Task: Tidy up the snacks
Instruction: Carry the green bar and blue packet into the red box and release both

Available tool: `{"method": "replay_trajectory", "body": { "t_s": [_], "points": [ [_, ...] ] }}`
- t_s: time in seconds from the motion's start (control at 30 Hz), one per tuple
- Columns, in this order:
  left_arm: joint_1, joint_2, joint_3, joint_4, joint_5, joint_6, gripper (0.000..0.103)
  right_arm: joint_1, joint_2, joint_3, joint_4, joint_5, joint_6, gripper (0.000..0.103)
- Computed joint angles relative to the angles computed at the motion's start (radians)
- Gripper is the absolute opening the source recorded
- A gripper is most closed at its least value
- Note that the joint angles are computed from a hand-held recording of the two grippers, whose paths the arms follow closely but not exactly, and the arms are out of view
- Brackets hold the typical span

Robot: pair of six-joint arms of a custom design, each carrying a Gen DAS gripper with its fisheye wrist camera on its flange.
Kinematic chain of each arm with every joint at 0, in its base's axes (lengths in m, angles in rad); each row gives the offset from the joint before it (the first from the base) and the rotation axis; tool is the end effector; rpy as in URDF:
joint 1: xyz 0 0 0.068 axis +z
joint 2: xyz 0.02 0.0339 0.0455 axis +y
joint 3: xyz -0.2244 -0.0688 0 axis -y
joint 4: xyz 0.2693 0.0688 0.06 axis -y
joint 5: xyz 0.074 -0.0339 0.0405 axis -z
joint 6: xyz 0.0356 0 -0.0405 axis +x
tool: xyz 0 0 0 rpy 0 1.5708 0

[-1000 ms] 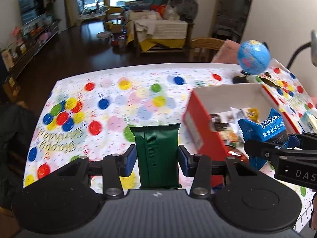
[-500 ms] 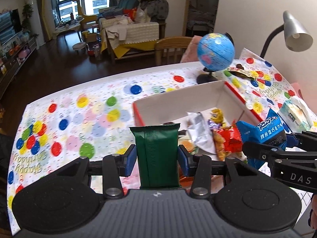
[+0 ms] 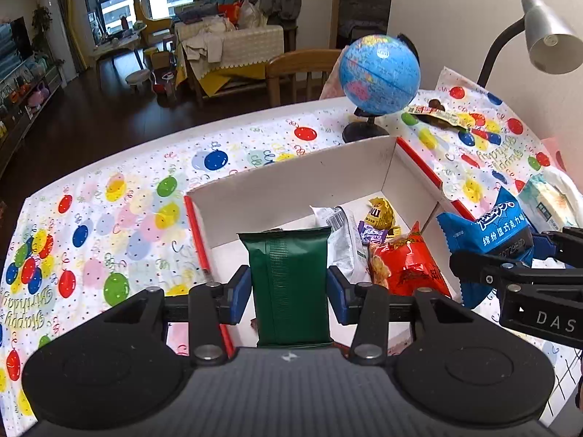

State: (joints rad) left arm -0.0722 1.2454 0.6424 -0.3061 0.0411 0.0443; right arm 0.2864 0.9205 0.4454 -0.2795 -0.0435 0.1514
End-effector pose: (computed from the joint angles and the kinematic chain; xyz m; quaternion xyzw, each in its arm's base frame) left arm 0.2706 -0.0210 0.1364 0.0617 0.9436 -0.0240 0.3245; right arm 0.2210 0.0667 0.1472 -0.0705 0.9150 0.1056 0.3830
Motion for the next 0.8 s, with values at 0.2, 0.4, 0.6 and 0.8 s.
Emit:
{"method": "replay_trajectory", "body": {
  "t_s": [0.2, 0.4, 0.6, 0.8],
  "points": [
    [-0.043, 0.156, 0.067, 0.050, -0.051, -0.035, 0.044, -0.040, 0.168, 0.051, 0.086, -0.039, -0.044, 0.055],
    [-0.071, 0.303, 0.135, 0.086, -0.095, -0.054, 0.044, -0.062, 0.329, 0.111, 0.137, -0.066, -0.068, 0.055],
    [-0.089, 0.397, 0.175, 0.100, -0.124, -0.066, 0.044, -0.070, 0.448, 0.148, 0.170, -0.069, -0.085, 0.056],
    [-0.100, 0.447, 0.196, 0.103, -0.138, -0.075, 0.044, -0.068, 0.501, 0.152, 0.196, -0.075, -0.092, 0.061]
  ]
}}
